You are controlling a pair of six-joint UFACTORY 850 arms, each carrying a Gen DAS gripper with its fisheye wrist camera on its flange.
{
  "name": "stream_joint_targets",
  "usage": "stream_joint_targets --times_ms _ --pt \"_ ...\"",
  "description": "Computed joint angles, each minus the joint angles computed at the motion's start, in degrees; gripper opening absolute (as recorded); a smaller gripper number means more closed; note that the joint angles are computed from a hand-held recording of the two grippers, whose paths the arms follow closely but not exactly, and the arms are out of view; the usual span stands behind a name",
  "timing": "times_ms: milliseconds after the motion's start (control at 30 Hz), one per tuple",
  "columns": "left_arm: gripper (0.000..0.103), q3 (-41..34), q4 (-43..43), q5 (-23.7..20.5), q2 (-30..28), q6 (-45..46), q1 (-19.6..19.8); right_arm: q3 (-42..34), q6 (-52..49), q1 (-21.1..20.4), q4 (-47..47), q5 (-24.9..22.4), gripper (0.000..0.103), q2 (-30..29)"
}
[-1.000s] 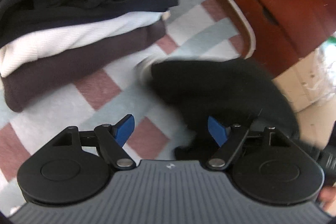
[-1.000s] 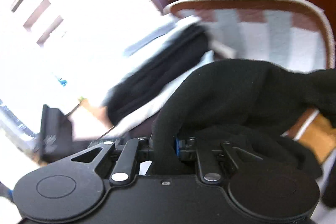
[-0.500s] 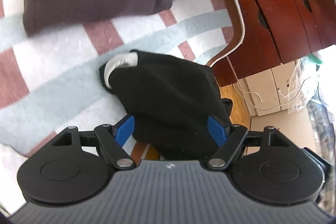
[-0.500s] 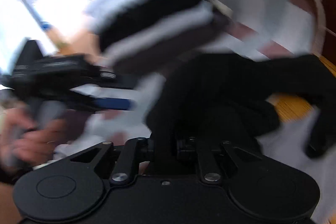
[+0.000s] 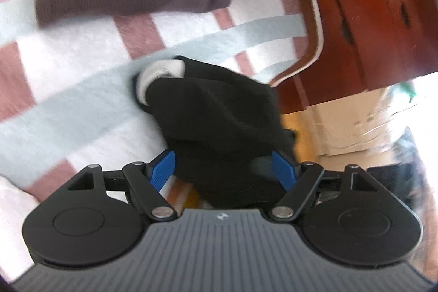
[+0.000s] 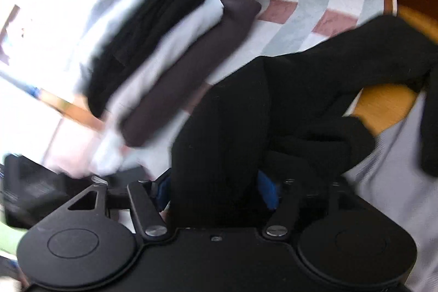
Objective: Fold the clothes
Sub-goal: 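Grasp the black sweater with the right tool while the left tool grasps it nearby, then lift the black sweater with both tools and carry it onto the open blanket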
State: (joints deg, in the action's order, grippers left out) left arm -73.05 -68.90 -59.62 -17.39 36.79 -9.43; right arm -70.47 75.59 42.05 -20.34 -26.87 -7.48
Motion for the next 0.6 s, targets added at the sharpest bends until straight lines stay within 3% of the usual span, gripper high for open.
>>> stream_joint_targets --times_ms 67,100,133,233,333,367,433,533,600 --pt "0.077 0.31 -2.84 -1.81 -0.24 0.26 0.37 -4.0 2.24 3.06 -9.72 -10.77 0.039 -2.47" --pt "0.077 0.4 -3.54 -2.18 -0.23 0.35 0.41 -5.0 3.54 4.56 -13.87 -15.01 0.021 -3.19" --pt "0.077 0.24 -2.51 -1.3 0.0 0.48 0.14 -4.77 5.53 5.64 -16.94 -17.34 0.014 -3.17" --pt "0.077 -0.44 3.33 3.43 0.67 -0.42 -1.45 -3.22 11.3 8.05 -23.29 -24.23 0.01 -2.66" --pt "0.078 -0.9 3.56 4.62 -0.01 1.19 -2.35 -0.92 16.37 8.79 -25.56 -31.03 0.011 -1.61" --pt "0.078 -1.22 3.48 4.95 -0.45 1.47 -2.77 0.33 17.56 8.32 -24.98 -30.69 0.013 -0.56" --pt "0.079 -2.12 4.61 6.65 -1.26 2.24 -4.1 4.01 19.82 6.47 -23.03 -25.72 0.022 2.89" --pt "0.079 -3.67 7.16 11.01 -2.75 4.54 -6.81 8.86 22.81 3.62 -20.68 -16.37 0.055 7.39" --pt "0.079 -4.32 5.89 12.88 -3.97 6.2 -8.09 11.57 24.18 1.75 -18.79 -10.78 0.064 9.83"
